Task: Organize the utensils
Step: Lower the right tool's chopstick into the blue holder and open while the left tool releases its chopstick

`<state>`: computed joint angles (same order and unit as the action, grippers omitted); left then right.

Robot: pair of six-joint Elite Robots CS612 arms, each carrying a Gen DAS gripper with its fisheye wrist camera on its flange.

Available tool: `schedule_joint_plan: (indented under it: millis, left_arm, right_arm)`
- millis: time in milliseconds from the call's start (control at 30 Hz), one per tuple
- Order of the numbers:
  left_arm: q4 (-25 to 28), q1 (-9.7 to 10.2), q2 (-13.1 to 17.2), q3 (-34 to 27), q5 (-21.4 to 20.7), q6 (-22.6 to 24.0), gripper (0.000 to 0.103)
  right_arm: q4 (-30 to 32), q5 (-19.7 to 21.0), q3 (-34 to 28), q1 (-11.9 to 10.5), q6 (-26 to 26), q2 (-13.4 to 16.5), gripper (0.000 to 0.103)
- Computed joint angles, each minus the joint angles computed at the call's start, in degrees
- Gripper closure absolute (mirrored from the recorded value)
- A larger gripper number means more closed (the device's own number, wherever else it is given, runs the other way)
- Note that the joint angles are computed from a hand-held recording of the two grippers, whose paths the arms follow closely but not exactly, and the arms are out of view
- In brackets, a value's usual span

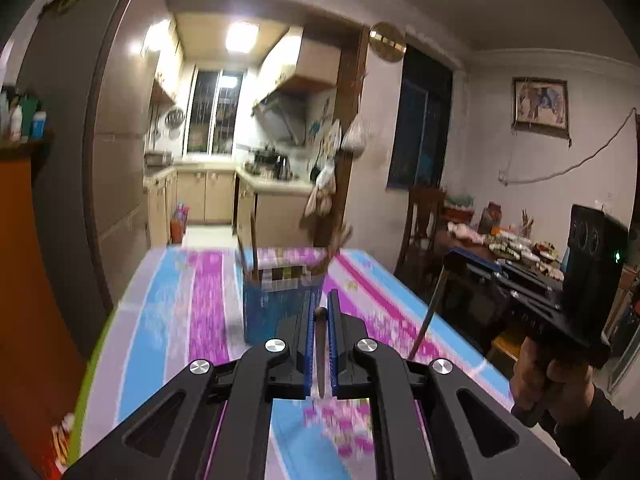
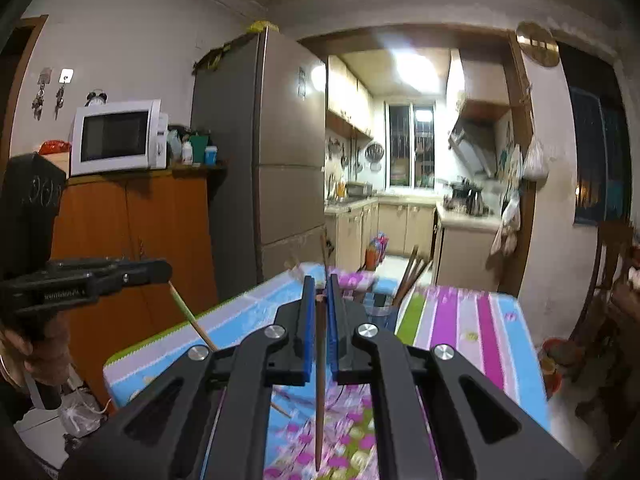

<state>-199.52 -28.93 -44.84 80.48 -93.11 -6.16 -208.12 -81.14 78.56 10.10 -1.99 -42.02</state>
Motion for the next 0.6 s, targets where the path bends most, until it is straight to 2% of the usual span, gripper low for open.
schedule_joint_plan:
  millis: [200,233,400,600]
  left_arm:
    - [-0.42,0.04,2.48,-10.27,2.19,2.30,0.096]
    - [-0.37,-0.13,3.51,-13.02,3.88,3.34,0.096]
    - [5.26,-0.14,8.63,-24.81,7.20,5.42,0.096]
    - [17.39,0.47,16.79,-39.59,8.15,5.59,0.096]
  right_arm:
    - [-1.76,-2.58,-8.38,-0.25,-1.78,1.09,0.098]
    - [-1.62,-3.13,-10.33,-0.30,-1.97,1.70,0.098]
    - [2.28,-5.52,-24.06,-0.82,0.32,7.54,0.098]
    - [10.69,-5.96,-39.67,-1.58,4.26,15.93,0.098]
